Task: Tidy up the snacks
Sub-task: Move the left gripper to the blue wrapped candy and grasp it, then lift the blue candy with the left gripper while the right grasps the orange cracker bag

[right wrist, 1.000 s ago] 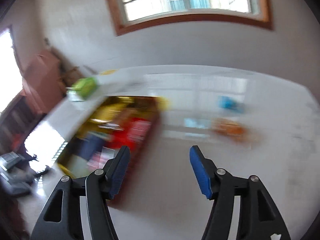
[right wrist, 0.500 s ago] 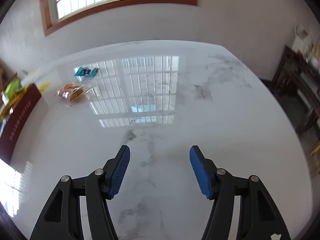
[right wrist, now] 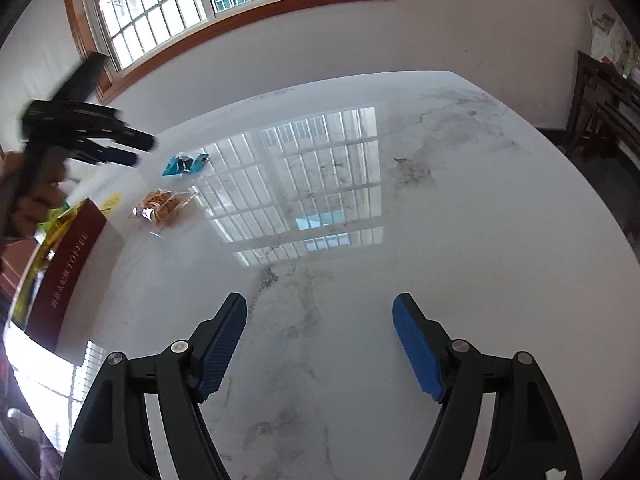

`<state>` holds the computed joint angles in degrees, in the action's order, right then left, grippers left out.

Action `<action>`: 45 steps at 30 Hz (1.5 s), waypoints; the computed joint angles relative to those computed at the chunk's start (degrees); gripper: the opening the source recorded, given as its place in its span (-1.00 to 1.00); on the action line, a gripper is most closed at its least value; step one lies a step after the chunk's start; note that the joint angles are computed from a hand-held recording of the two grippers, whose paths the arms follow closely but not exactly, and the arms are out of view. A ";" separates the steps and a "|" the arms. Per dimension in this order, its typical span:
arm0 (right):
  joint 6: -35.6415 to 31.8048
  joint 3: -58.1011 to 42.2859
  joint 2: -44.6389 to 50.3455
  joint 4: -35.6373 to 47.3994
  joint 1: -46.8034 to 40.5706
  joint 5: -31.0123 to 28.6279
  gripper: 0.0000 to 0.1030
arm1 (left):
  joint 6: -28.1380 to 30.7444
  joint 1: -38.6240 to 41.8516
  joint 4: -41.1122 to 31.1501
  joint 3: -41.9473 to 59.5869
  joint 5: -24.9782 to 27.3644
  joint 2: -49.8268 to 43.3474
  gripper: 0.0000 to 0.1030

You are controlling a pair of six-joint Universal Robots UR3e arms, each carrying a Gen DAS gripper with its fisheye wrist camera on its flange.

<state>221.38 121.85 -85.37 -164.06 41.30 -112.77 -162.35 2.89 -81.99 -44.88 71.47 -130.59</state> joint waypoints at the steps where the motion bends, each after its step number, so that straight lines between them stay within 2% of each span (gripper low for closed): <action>1: -0.08 -0.16 0.10 0.00 0.25 -0.12 0.42 | -0.82 -0.07 -0.93 2.26 -0.24 -1.86 0.35; 5: -0.83 0.22 0.37 -1.57 0.41 0.65 0.45 | -3.82 -0.36 -2.95 8.61 -1.37 -7.42 0.35; 7: -1.04 0.65 0.28 -2.33 0.25 1.02 0.46 | -5.15 -0.82 -1.27 8.54 -1.04 -8.41 0.35; 9: -0.96 1.02 0.15 -2.74 0.17 1.18 0.49 | -5.91 -0.47 2.39 5.64 -3.06 -7.88 0.35; 10: -0.96 1.17 0.09 -2.94 0.08 1.35 0.49 | -6.95 -0.47 2.26 6.34 -3.67 -8.68 0.29; 11: -0.94 1.22 0.08 -3.00 0.04 1.44 0.50 | -8.31 -0.80 3.23 5.94 -2.95 -8.70 0.09; 12: -0.82 1.16 0.06 -2.86 0.02 1.43 0.50 | -8.12 -1.53 2.53 7.27 -1.66 -9.30 -0.28; 14: -0.58 1.13 -0.08 -2.59 -0.24 1.36 0.52 | -6.73 -2.77 1.77 8.07 0.12 -9.44 -0.39; 19: 0.06 1.04 -0.24 -2.25 -0.03 1.11 0.54 | -9.73 -2.27 8.68 -4.28 -1.17 -2.68 -0.42; 21: 0.04 0.94 -0.25 -2.10 0.05 0.83 0.54 | -11.02 -0.06 13.43 -14.21 -5.61 3.38 -0.42; 23: -0.32 0.75 -0.05 -2.43 0.38 0.48 0.54 | -12.04 1.58 16.71 -22.34 -7.50 9.68 -0.42; 27: -5.40 -2.32 2.70 -3.09 1.53 1.46 0.54 | -9.91 5.83 18.18 -35.84 -11.25 22.95 -0.42; 32: -19.45 -10.09 10.57 -10.08 2.12 7.03 0.54 | -4.15 13.27 10.99 -47.58 -15.95 38.35 -0.42; 35: -29.64 -18.76 16.79 -9.52 0.69 10.30 0.54 | 0.36 18.43 4.92 -51.70 -17.90 46.30 -0.42; 39: -39.92 -34.70 25.72 0.06 -3.93 17.38 0.54 | 8.58 28.53 -7.94 -54.76 -21.02 56.67 -0.42; 45: -48.09 -56.66 37.80 14.61 -7.31 25.00 0.54 | 19.92 41.67 -24.12 -54.68 -22.19 64.63 -0.42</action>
<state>173.29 65.19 -47.56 -149.46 33.99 -87.77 -142.42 44.56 -106.11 -99.56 49.28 -65.96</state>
